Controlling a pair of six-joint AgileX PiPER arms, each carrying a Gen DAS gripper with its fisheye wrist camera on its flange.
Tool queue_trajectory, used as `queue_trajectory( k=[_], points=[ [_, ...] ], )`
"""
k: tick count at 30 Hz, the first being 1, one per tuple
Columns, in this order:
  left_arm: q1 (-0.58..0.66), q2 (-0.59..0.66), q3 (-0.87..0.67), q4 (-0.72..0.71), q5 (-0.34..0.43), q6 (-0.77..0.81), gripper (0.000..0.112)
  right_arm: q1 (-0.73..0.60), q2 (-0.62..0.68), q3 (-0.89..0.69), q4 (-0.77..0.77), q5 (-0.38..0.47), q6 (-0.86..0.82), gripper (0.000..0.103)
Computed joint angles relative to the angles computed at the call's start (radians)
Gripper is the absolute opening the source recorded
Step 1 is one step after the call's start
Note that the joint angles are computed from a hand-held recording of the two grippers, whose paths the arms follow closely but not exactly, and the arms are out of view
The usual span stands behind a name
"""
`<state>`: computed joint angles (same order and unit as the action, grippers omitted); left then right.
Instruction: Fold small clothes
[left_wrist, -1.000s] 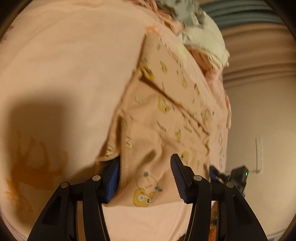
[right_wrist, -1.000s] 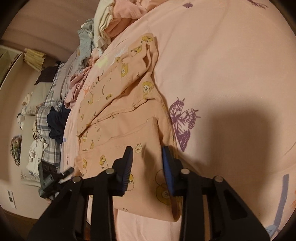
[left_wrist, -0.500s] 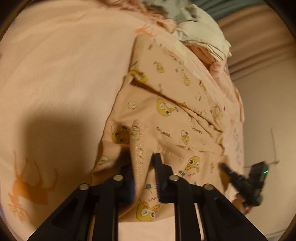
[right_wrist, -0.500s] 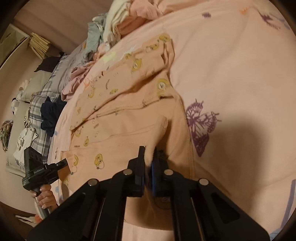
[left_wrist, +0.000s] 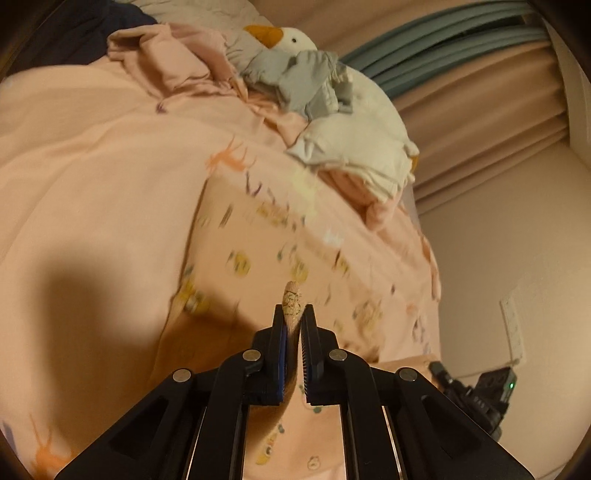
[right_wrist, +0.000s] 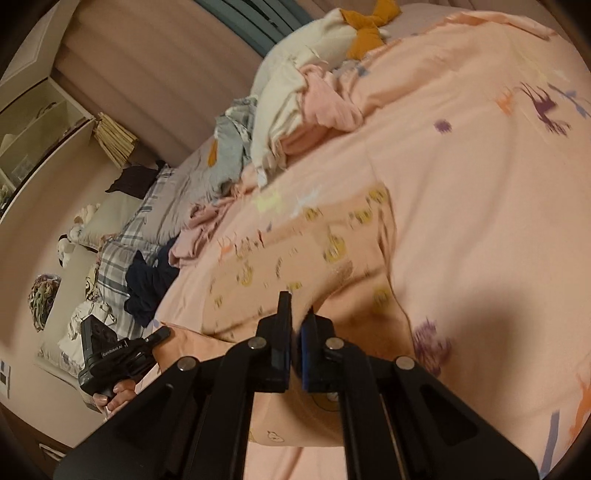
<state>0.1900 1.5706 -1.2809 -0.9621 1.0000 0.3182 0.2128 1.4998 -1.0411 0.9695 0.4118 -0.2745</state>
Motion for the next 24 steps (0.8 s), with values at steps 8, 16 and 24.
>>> queue_trajectory(
  k=[8,16,24],
  points=[
    [-0.050,0.220,-0.360,0.102,-0.045,-0.180,0.006,-0.019,0.161,-0.318,-0.243,0.053,0.181,0.005],
    [-0.159,0.600,-0.844,0.573,0.023,-0.638,0.006,-0.049,0.660,-0.993,-0.728,0.404,0.640,0.010],
    [-0.116,0.512,-0.770,0.611,0.063,-0.623,0.022,-0.063,0.678,-0.968,-0.916,0.541,0.734,0.034]
  ],
)
